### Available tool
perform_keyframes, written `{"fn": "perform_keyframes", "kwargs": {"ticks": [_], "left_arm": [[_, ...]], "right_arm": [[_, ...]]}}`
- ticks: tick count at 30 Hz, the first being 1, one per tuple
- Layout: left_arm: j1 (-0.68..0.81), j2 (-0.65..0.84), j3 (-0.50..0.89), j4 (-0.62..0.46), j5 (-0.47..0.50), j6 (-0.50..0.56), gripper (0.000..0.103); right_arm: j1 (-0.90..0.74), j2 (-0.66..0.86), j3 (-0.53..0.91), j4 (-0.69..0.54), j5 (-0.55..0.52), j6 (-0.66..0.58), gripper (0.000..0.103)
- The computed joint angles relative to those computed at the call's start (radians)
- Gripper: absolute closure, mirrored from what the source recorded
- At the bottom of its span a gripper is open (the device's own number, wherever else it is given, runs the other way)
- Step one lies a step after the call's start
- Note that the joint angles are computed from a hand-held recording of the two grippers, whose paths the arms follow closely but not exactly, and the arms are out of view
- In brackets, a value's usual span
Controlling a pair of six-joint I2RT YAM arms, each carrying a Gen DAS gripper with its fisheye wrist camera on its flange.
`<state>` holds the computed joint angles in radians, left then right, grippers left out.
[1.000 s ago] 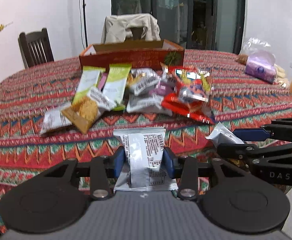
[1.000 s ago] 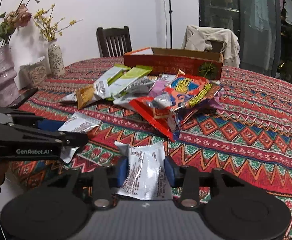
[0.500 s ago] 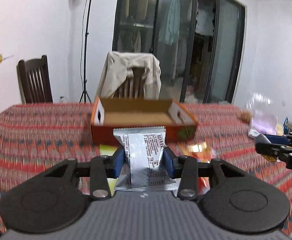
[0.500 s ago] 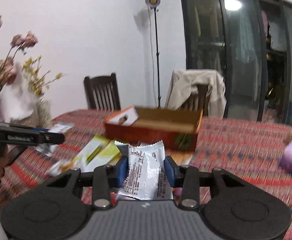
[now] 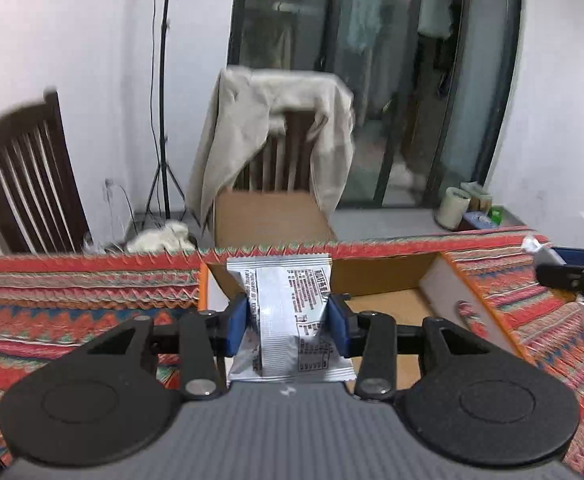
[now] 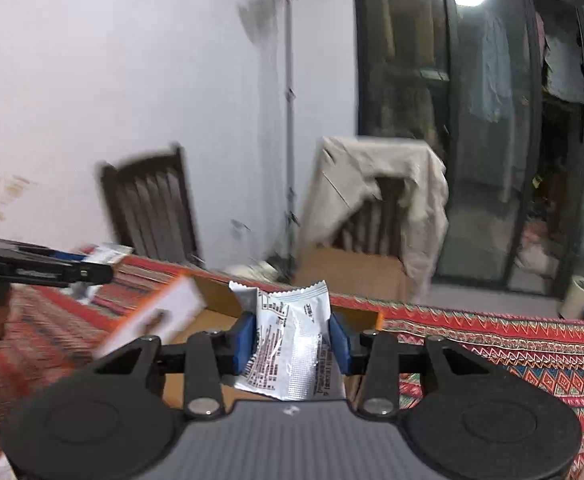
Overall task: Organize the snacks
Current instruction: 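Lower the white sachet into the box and open the left tool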
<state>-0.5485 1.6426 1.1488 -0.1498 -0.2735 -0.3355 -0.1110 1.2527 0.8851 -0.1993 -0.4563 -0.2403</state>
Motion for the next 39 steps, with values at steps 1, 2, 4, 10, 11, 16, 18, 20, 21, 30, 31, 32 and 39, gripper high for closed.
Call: {"fn": "perform_keyframes", "kwargs": {"ticks": [1, 2, 4, 10, 11, 16, 18, 20, 21, 30, 31, 32, 39], "left_arm": [[0.028, 0.082, 0.056, 0.002, 0.026, 0.001, 0.060], [0.045, 0.157, 0.111, -0.006, 0.031, -0.006, 0.060], [0.067, 0.284, 0.209, -0.017, 0.024, -0.014, 0.060], [0.080, 0.489, 0.415, -0.098, -0.047, 0.024, 0.056], [0.078, 0.499, 0.426, -0.098, -0.066, 0.032, 0.054], [0.063, 0.557, 0.494, -0.145, -0.070, 0.052, 0.044], [0.063, 0.557, 0.496, -0.151, -0.072, 0.034, 0.042], [0.060, 0.557, 0.499, -0.165, -0.068, 0.025, 0.035], [0.056, 0.549, 0.489, -0.166, -0.069, 0.018, 0.029], [-0.004, 0.241, 0.325, -0.243, -0.082, -0.092, 0.018], [-0.023, 0.184, 0.301, -0.256, -0.099, -0.101, 0.015], [-0.043, 0.119, 0.274, -0.271, -0.114, -0.112, 0.014], [-0.316, -0.259, 0.189, -0.483, -0.346, -0.185, 0.000]], "right_arm": [[0.046, 0.104, 0.054, 0.030, 0.062, 0.014, 0.063], [0.091, 0.226, 0.125, 0.054, 0.125, 0.030, 0.063], [0.153, 0.410, 0.250, 0.060, 0.231, 0.039, 0.063], [0.254, 0.768, 0.498, 0.065, 0.457, 0.024, 0.063], [0.261, 0.803, 0.528, 0.065, 0.474, 0.025, 0.062], [0.256, 0.857, 0.601, -0.001, 0.459, 0.017, 0.027], [0.246, 0.850, 0.597, -0.008, 0.418, 0.021, 0.027], [0.240, 0.852, 0.597, -0.004, 0.407, 0.014, 0.028], [0.240, 0.851, 0.595, -0.001, 0.402, 0.010, 0.028], [0.199, 0.588, 0.389, 0.052, 0.243, 0.057, 0.023], [0.192, 0.529, 0.358, 0.044, 0.235, 0.058, 0.019], [0.184, 0.479, 0.344, 0.029, 0.228, 0.065, 0.014], [0.044, 0.020, 0.241, -0.240, 0.099, 0.101, 0.004]]}}
